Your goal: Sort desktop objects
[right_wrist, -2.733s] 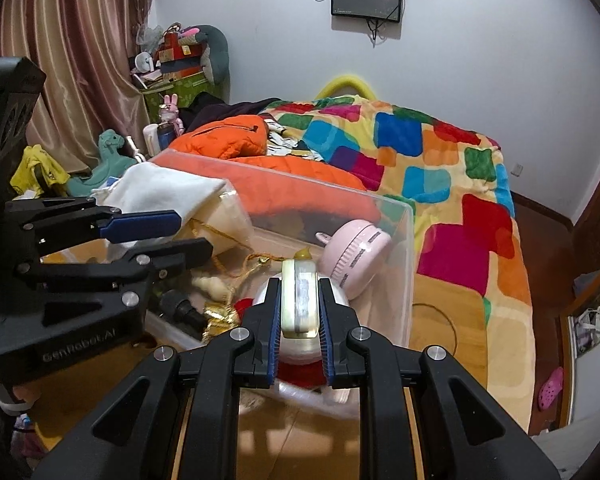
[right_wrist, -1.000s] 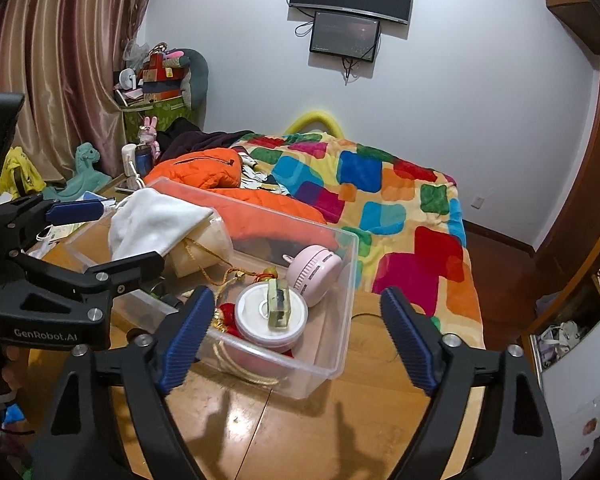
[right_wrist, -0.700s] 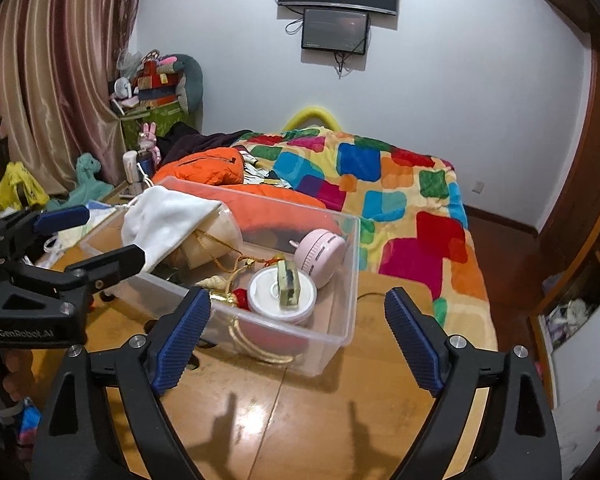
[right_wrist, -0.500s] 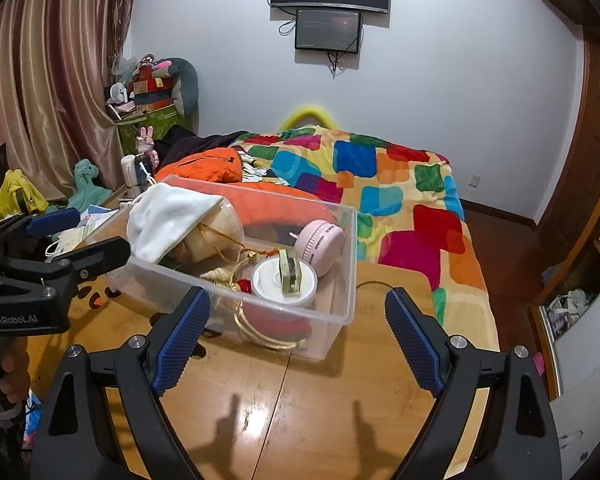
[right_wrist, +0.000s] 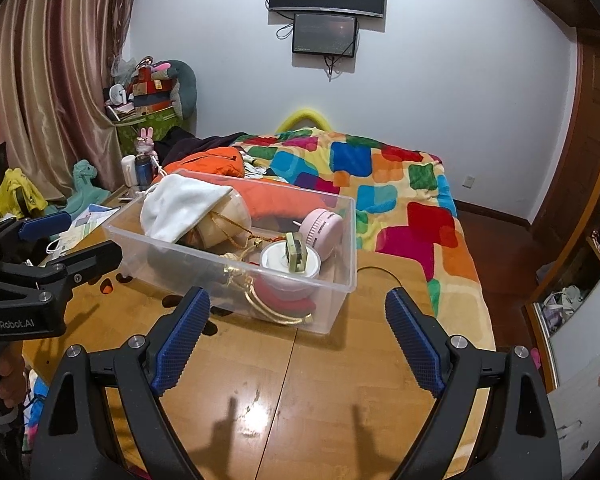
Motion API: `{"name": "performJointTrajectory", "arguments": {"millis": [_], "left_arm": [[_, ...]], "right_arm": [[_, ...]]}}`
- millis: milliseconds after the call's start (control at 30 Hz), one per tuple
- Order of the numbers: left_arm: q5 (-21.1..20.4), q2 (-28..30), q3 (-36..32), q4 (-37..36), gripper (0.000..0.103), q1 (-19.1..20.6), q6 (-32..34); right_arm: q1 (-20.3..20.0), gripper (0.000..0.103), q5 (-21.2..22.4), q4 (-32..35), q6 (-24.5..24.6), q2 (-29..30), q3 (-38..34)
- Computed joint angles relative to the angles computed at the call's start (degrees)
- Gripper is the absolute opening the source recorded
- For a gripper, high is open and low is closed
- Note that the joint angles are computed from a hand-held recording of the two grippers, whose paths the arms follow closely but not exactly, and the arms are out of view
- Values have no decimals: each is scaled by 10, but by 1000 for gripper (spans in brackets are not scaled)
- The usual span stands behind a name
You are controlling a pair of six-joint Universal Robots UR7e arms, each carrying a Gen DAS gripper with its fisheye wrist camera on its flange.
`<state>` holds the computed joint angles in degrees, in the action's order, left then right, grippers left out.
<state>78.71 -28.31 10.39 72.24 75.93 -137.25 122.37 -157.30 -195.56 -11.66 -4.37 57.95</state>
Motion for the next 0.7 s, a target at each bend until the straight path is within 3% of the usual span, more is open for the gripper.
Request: {"name": "performJointTrajectory", "arguments": {"millis": [133, 700], "left_arm": [[-3, -42, 84, -47, 101, -2, 7], [15, -101, 201, -109, 101, 0, 23]], "right_arm": [[2, 88, -1, -1, 6, 0, 4], [-1, 94, 1, 5, 37, -6, 25]]}}
